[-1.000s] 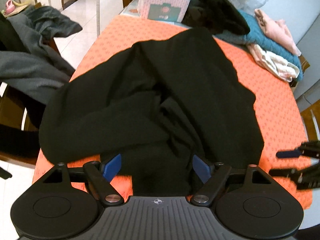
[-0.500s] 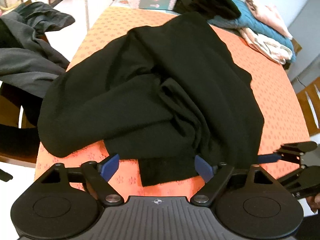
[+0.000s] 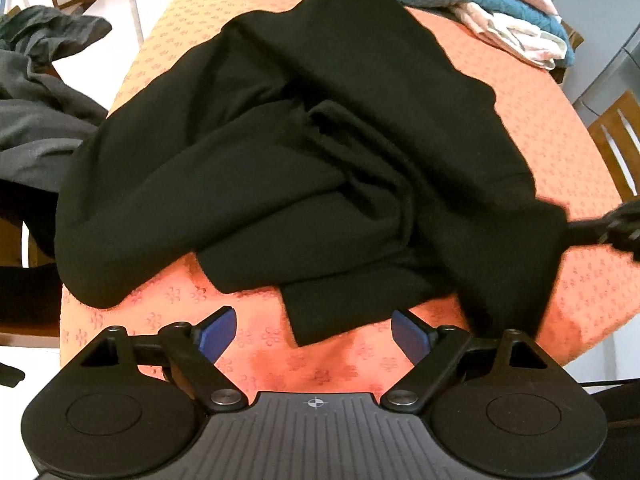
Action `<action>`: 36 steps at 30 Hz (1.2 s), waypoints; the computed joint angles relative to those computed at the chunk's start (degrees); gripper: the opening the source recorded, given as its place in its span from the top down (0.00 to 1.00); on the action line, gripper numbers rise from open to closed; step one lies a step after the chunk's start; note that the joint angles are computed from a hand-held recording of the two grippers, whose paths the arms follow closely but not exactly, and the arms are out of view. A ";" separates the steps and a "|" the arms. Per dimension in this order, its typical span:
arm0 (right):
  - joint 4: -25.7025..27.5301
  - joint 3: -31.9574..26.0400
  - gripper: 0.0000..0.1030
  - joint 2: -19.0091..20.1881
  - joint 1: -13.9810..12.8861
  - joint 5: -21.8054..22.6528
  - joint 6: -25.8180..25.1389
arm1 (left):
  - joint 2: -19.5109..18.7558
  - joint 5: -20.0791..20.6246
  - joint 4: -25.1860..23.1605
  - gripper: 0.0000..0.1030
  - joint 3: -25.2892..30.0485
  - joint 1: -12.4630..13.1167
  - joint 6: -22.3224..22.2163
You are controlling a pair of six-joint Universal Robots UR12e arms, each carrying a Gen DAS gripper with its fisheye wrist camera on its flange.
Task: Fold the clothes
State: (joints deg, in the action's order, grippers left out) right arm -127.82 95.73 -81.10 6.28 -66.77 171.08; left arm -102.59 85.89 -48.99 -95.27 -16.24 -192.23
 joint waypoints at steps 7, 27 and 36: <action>-7.64 -0.23 0.98 -1.24 -1.71 -9.34 3.33 | -0.37 -1.47 1.04 0.17 -0.09 0.29 1.07; -2.66 0.45 0.33 0.81 -2.87 -12.09 11.84 | -2.20 4.46 3.47 0.18 1.24 -0.28 3.53; -3.33 1.42 0.53 2.18 -1.12 -9.20 16.73 | -3.55 8.30 4.07 0.18 2.16 -0.08 7.20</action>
State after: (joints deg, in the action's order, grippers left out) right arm -131.14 97.15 -78.92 5.16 -75.97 187.81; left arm -106.14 94.19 -44.91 -93.11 -16.32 -185.02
